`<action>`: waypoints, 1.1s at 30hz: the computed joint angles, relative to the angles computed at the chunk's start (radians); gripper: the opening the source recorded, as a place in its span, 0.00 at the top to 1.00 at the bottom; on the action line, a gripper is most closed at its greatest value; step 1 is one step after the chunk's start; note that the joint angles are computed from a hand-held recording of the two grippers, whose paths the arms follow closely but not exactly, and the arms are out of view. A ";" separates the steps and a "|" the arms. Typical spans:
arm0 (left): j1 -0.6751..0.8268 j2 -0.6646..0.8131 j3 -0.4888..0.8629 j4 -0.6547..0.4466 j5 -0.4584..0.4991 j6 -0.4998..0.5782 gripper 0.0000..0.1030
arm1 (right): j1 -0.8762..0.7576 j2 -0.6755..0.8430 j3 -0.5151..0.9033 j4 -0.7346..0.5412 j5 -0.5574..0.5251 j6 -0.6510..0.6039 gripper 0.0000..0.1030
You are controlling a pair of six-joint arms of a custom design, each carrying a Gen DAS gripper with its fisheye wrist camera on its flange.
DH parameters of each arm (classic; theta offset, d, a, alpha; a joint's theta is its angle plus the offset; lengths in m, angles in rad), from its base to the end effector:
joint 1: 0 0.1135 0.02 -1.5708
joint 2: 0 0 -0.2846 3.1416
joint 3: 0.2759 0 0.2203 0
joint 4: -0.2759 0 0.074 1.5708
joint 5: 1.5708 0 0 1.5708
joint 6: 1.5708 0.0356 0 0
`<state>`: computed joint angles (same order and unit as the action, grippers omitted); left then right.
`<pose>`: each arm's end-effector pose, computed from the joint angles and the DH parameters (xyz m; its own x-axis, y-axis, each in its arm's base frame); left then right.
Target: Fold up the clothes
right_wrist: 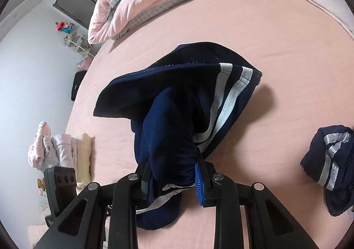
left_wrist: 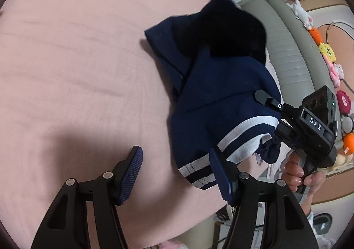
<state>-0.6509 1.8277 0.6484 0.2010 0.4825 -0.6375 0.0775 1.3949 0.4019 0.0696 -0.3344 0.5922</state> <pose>0.2188 -0.1874 0.1282 -0.9725 0.0779 -0.2197 0.2042 0.7393 -0.6417 0.1996 0.0272 0.1631 -0.8108 0.4659 -0.3543 0.2195 0.8032 0.5539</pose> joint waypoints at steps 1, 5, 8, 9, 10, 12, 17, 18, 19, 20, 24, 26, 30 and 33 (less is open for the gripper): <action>-0.017 -0.023 -0.016 0.007 -0.031 -0.003 0.40 | 0.002 -0.009 0.002 -0.011 -0.001 0.000 0.74; -0.096 -0.104 -0.049 -0.012 -0.159 0.015 0.33 | 0.027 -0.010 0.032 -0.038 0.018 0.012 0.74; -0.161 -0.140 -0.036 -0.073 -0.233 0.053 0.33 | 0.032 -0.021 0.047 -0.064 0.016 0.009 0.74; -0.180 -0.149 -0.031 -0.091 -0.253 0.064 0.33 | 0.039 -0.023 0.052 -0.069 0.023 0.010 0.74; -0.188 -0.155 -0.037 -0.083 -0.248 0.061 0.33 | 0.044 -0.024 0.057 -0.073 0.028 0.010 0.74; -0.193 -0.168 -0.065 -0.053 -0.221 0.027 0.33 | 0.048 -0.027 0.065 -0.081 0.029 0.013 0.74; -0.237 -0.171 -0.116 0.045 -0.228 -0.043 0.33 | 0.058 -0.050 0.072 -0.101 0.028 0.034 0.74; -0.245 -0.159 -0.118 0.060 -0.237 -0.038 0.33 | 0.058 -0.055 0.071 -0.103 0.026 0.035 0.74; -0.253 -0.147 -0.119 0.075 -0.246 -0.033 0.33 | 0.055 -0.061 0.068 -0.105 0.022 0.033 0.74; -0.260 -0.135 -0.121 0.091 -0.255 -0.028 0.33 | 0.056 -0.065 0.068 -0.108 0.021 0.034 0.74; -0.300 0.004 0.030 0.084 -0.302 -0.051 0.33 | 0.053 -0.086 0.073 -0.126 0.016 0.033 0.74; -0.315 0.042 0.037 0.122 -0.322 -0.082 0.33 | 0.052 -0.103 0.073 -0.137 0.013 0.032 0.74; -0.309 0.064 0.064 0.095 -0.337 -0.087 0.56 | 0.053 -0.130 0.080 -0.168 0.010 0.022 0.74; -0.314 0.062 0.076 0.068 -0.375 -0.081 0.74 | 0.052 -0.143 0.081 -0.183 0.010 0.021 0.74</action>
<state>-0.9646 1.8896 0.7242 0.2691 0.1074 -0.7181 0.1299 1.2522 0.4830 -0.1133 -0.3243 0.6135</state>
